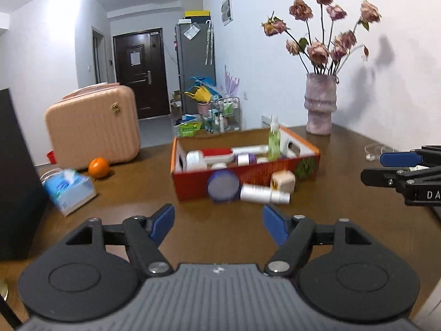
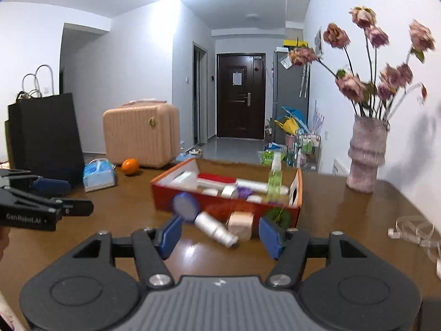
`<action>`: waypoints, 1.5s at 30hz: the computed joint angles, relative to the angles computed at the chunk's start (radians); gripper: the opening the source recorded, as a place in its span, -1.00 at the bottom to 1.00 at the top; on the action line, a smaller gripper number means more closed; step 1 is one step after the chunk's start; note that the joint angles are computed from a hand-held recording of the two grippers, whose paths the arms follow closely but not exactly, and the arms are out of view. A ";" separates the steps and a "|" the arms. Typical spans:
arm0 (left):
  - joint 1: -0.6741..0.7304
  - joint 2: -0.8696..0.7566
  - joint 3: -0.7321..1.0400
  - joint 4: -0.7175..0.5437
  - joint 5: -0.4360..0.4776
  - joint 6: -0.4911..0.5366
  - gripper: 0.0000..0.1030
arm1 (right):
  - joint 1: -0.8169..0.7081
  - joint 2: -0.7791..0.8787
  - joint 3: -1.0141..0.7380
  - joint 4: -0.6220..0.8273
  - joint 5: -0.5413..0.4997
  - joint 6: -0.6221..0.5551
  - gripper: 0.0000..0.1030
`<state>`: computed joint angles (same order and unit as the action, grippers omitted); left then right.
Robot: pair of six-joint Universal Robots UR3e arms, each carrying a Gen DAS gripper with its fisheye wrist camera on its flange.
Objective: Organize rigid objects
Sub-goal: 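Pull both tools back from the box, then grasp the white tube bottle with the left tool while the right tool grasps the beige cube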
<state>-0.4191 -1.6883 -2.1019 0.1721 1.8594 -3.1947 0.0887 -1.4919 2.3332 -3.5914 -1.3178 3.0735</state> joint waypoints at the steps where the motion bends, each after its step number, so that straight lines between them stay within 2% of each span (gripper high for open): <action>1: -0.030 0.009 -0.047 0.027 0.038 -0.014 0.46 | 0.025 0.002 0.033 -0.033 -0.031 0.009 0.19; 3: -0.088 0.016 -0.122 0.085 0.113 -0.050 0.50 | 0.074 0.010 0.103 -0.102 -0.093 0.019 0.19; 6: -0.148 0.054 -0.254 0.161 0.157 -0.103 0.55 | 0.111 0.030 0.242 -0.259 -0.123 0.065 0.25; 8: -0.177 0.077 -0.305 0.153 0.165 -0.143 0.55 | 0.123 0.034 0.308 -0.306 -0.122 0.099 0.26; 11: -0.212 0.081 -0.341 0.145 0.177 -0.146 0.55 | 0.165 0.066 0.354 -0.357 -0.152 0.106 0.26; 13: -0.239 0.070 -0.344 0.147 0.209 -0.151 0.55 | 0.184 0.075 0.362 -0.374 -0.171 0.116 0.26; 18: -0.239 0.049 -0.320 0.158 0.198 -0.154 0.55 | 0.177 0.070 0.355 -0.367 -0.169 0.124 0.26; 23: -0.174 0.007 -0.286 0.150 0.139 -0.160 0.55 | 0.137 0.120 0.295 -0.329 -0.133 0.125 0.26; 28: -0.068 -0.063 -0.166 0.094 0.061 -0.148 0.55 | 0.082 0.178 0.155 -0.217 -0.093 0.124 0.25; 32: -0.017 -0.154 -0.028 0.061 0.024 -0.117 0.47 | 0.056 0.254 -0.012 -0.115 -0.065 0.105 0.25; 34: 0.013 -0.206 0.053 0.034 -0.022 -0.103 0.47 | 0.045 0.307 -0.118 -0.054 -0.046 0.091 0.24; 36: 0.052 -0.246 0.134 -0.019 -0.104 -0.095 0.46 | 0.038 0.367 -0.241 0.016 -0.037 0.081 0.22; 38: 0.096 -0.308 0.264 -0.125 -0.205 -0.111 0.47 | 0.030 0.424 -0.359 0.082 -0.030 0.073 0.15; 40: 0.119 -0.383 0.399 -0.220 -0.260 -0.126 0.47 | 0.013 0.499 -0.509 0.167 -0.006 0.062 0.15; 42: 0.134 -0.466 0.532 -0.293 -0.292 -0.144 0.47 | 0.006 0.584 -0.677 0.266 0.006 0.051 0.14; 45: 0.145 -0.551 0.666 -0.348 -0.263 -0.170 0.49 | 0.036 0.725 -0.940 0.417 -0.053 0.007 0.12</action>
<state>-0.2745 -2.2397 -1.4359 -0.1762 1.5967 -3.3651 0.1243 -0.7672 1.3933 -3.1748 -1.3709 3.0808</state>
